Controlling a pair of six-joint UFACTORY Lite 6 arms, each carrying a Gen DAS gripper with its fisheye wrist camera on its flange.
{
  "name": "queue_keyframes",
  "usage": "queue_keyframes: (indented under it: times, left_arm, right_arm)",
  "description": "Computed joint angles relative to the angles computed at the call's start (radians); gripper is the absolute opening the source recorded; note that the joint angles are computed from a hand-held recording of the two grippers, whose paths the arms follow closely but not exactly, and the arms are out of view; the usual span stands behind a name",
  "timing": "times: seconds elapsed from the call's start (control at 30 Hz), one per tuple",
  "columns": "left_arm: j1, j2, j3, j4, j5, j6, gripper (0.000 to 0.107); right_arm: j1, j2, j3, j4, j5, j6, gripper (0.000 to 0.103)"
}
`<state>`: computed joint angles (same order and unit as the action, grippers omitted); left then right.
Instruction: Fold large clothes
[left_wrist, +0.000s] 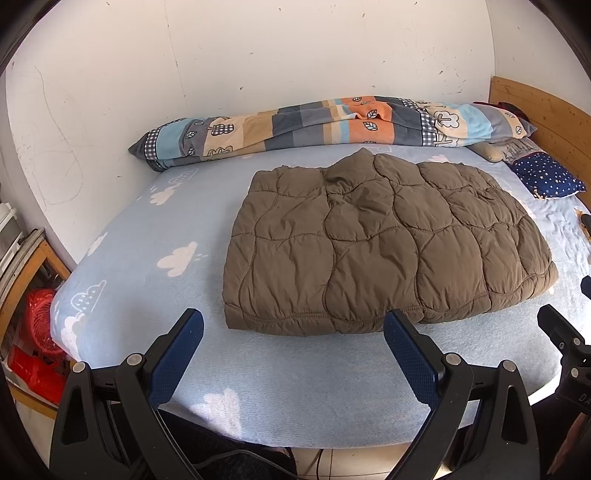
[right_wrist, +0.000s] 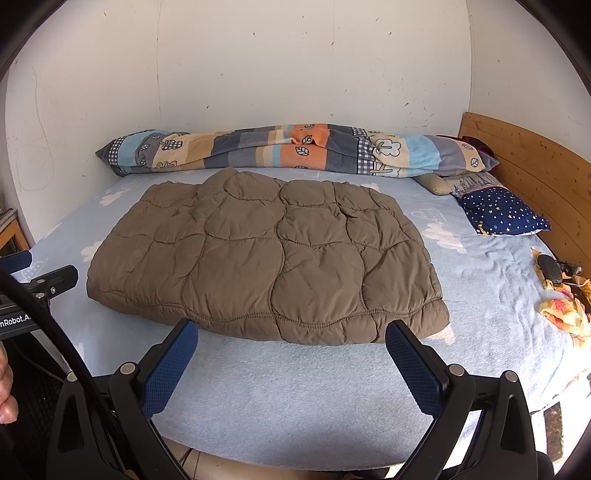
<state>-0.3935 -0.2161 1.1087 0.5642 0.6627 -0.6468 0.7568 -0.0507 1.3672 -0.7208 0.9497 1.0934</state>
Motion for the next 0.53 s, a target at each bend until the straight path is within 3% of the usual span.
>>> queue_keyframes:
  times: [0.53]
  left_arm:
    - [0.002,0.008,0.009,-0.006,0.045,0.02,0.098]
  right_arm:
    - [0.004,-0.003,0.001,-0.001,0.006,0.002,0.103]
